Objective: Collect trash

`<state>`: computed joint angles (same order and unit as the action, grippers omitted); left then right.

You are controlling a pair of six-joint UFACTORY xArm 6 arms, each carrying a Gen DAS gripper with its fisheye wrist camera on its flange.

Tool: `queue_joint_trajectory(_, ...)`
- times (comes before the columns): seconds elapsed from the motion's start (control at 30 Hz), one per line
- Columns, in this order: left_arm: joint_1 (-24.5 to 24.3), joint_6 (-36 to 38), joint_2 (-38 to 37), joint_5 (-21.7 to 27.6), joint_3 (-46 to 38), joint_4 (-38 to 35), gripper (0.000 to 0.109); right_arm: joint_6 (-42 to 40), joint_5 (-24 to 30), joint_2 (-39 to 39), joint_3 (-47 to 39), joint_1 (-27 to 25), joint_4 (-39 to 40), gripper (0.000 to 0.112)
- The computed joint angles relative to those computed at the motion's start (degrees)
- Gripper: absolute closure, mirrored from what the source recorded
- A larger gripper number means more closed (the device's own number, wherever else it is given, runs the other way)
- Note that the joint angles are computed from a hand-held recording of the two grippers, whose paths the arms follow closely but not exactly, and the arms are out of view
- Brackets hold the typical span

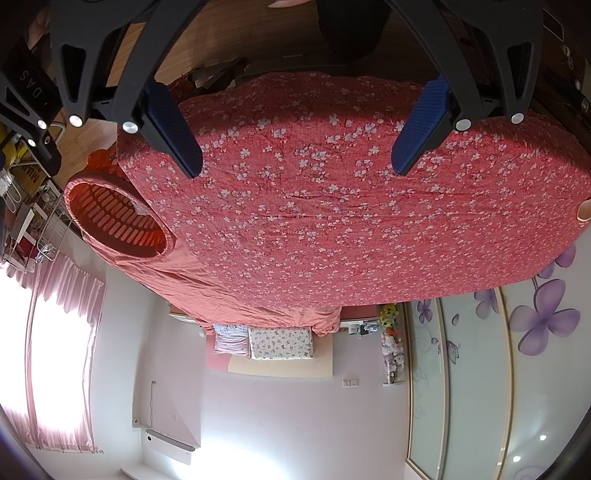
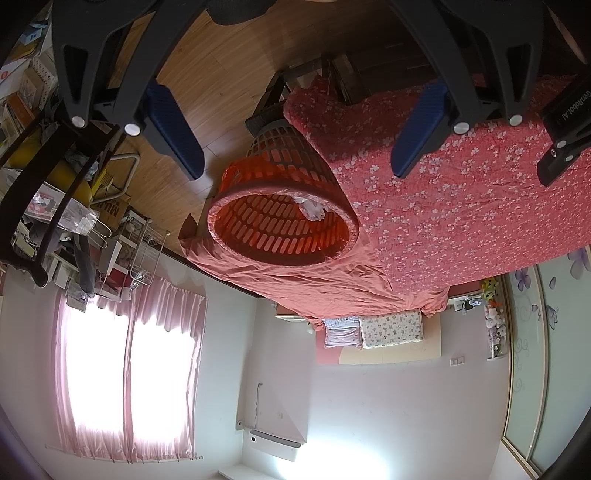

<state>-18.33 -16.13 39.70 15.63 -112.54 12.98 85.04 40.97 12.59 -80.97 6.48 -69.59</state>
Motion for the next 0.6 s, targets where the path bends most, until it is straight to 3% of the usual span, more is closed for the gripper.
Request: queue_joint_trajectory(0.6,0.05,0.18,0.0,0.06,0.09,-0.05,0.008,-0.08,0.15,0.1,-0.15,0.04,0.08,0.014)
